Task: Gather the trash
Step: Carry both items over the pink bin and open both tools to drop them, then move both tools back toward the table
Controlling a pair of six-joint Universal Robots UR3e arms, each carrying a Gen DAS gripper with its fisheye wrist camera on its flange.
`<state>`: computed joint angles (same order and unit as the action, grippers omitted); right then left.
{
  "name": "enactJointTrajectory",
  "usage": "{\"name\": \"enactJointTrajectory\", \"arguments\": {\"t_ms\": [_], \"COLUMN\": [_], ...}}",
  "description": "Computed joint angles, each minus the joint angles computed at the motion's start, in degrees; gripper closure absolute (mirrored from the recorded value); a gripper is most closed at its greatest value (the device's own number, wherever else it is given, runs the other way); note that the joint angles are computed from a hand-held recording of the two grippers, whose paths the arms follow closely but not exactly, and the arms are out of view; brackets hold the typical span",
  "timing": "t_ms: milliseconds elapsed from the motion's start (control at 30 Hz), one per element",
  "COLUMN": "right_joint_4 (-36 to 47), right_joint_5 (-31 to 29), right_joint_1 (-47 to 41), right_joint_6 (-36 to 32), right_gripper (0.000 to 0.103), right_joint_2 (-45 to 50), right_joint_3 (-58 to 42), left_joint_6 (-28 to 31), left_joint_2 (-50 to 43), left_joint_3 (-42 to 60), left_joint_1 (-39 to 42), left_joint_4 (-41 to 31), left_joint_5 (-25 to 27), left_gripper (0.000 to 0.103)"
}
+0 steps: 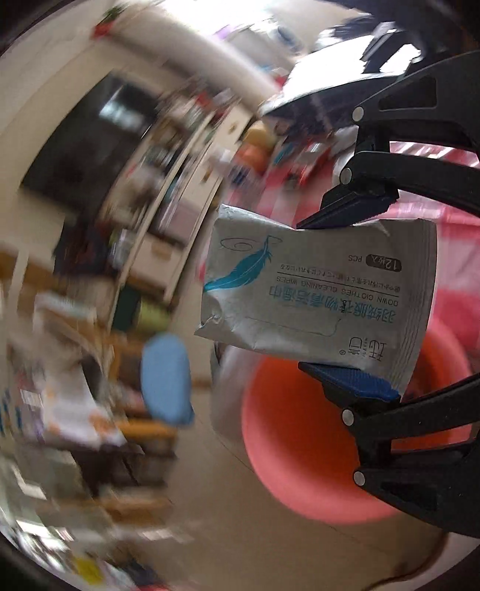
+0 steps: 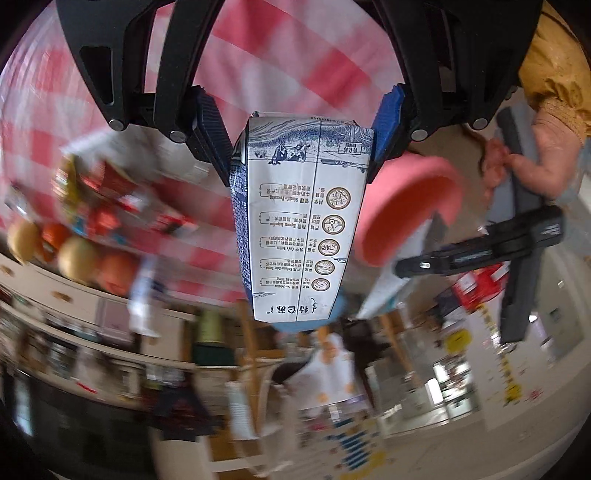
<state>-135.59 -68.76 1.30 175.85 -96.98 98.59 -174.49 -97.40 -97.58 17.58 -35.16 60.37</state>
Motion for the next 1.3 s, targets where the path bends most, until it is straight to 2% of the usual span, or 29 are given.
{"name": "enactJointTrajectory", "arguments": {"t_ms": [133,267,400,467,533,567,833,933,1100,1300], "right_joint_4": [-1.3,1.2,4.4,5.8,4.1,1.9,-7.1,-9.6,-14.7,-20.1], "right_joint_5": [-2.7,-5.1,-8.8,-10.6,-9.0,-8.5,-13.8,-14.7,-17.5,-16.5], "right_joint_1": [9.2,15.9,19.8,20.5,19.7,18.9,16.1,14.6,12.4,7.3], "right_joint_6": [3.3,4.9,4.5,5.4,7.1,7.3,5.5,4.1,0.3,-2.1], "right_gripper": [0.034,0.034,0.031,0.023,0.021,0.018,0.015,0.015,0.015,0.010], "right_joint_2": [13.3,26.5,36.4,39.6,38.8,36.5,24.4,19.6,12.7,4.5], "right_joint_3": [-13.0,-28.4,-41.0,-44.8,-42.0,-37.5,-16.9,-9.6,1.0,12.3], "left_joint_6": [-3.8,-6.7,-9.3,-9.9,-10.2,-10.3,-10.9,-10.0,-8.9,-10.5], "left_joint_2": [-3.8,-7.5,-10.9,-11.4,-11.3,-11.1,-6.9,-6.2,-5.8,-5.1], "left_joint_3": [1.1,4.8,9.2,10.0,10.2,10.1,5.9,4.7,3.5,4.0], "left_joint_1": [5.3,6.4,5.1,5.0,5.2,5.4,5.2,4.7,3.2,-0.6], "left_joint_4": [-0.8,-3.5,-5.1,-5.5,-5.5,-5.2,-2.0,-1.5,0.6,2.3], "left_joint_5": [-0.3,3.7,13.3,16.1,16.5,16.4,12.8,9.8,1.6,-1.9], "left_gripper": [0.035,0.032,0.024,0.019,0.017,0.015,0.013,0.013,0.012,0.008]}}
